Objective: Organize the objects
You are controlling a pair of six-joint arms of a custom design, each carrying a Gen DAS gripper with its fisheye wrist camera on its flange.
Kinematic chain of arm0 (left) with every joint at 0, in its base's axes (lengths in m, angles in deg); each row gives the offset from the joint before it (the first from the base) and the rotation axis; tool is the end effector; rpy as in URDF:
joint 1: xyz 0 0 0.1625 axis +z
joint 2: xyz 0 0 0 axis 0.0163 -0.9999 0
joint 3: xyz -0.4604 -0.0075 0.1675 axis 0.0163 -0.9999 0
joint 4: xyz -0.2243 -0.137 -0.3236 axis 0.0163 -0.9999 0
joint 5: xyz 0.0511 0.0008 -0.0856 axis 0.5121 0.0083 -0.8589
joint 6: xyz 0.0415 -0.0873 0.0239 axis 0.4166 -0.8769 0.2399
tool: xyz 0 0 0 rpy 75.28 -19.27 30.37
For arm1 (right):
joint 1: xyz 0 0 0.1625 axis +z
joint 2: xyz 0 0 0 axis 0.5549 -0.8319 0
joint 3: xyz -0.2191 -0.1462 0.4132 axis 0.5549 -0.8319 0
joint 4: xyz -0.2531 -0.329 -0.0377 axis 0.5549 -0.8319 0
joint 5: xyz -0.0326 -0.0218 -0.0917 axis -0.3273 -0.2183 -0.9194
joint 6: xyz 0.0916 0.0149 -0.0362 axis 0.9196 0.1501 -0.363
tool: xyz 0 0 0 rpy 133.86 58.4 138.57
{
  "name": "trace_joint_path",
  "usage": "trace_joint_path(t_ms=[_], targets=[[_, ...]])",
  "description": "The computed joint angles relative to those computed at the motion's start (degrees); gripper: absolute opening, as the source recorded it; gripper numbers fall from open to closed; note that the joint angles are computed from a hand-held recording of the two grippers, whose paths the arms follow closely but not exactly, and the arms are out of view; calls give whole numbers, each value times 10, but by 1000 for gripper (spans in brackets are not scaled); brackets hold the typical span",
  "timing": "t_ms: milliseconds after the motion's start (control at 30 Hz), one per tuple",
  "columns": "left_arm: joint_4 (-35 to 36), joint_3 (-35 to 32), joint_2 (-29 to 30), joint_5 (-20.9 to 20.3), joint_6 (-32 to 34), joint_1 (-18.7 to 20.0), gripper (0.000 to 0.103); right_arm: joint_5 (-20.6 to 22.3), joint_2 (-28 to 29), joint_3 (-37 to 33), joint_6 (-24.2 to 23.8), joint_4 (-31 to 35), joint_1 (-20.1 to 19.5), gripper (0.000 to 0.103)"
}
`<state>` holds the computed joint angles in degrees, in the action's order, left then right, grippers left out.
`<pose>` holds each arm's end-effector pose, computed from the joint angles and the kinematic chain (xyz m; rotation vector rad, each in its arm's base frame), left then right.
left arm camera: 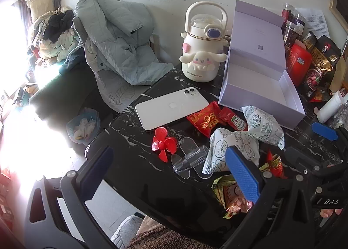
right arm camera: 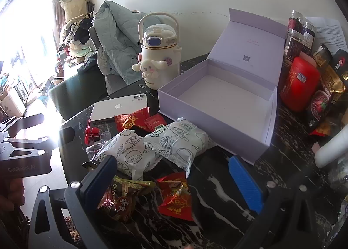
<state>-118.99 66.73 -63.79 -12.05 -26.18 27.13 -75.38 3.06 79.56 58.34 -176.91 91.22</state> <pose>-0.2162 -0.3528 0.2427 0.6203 2.3095 -0.7627 0.2817 -0.3089 0.1587 0.3859 -2.2461 0.8764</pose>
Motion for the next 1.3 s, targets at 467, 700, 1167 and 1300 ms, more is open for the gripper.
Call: trace_joint_path(t_ms=[467, 700, 1167, 1300], targets=[[7, -1, -2, -2, -3, 1, 103, -2, 2, 0, 3, 3, 1, 103], [9, -1, -2, -2, -5, 1, 103, -2, 1, 0, 4, 3, 1, 103], [15, 1, -6, -8, -12, -1, 103, -7, 2, 5, 12, 3, 5, 103], [27, 6, -14, -13, -23, -2, 103, -9, 4, 11, 23, 2, 9, 103]])
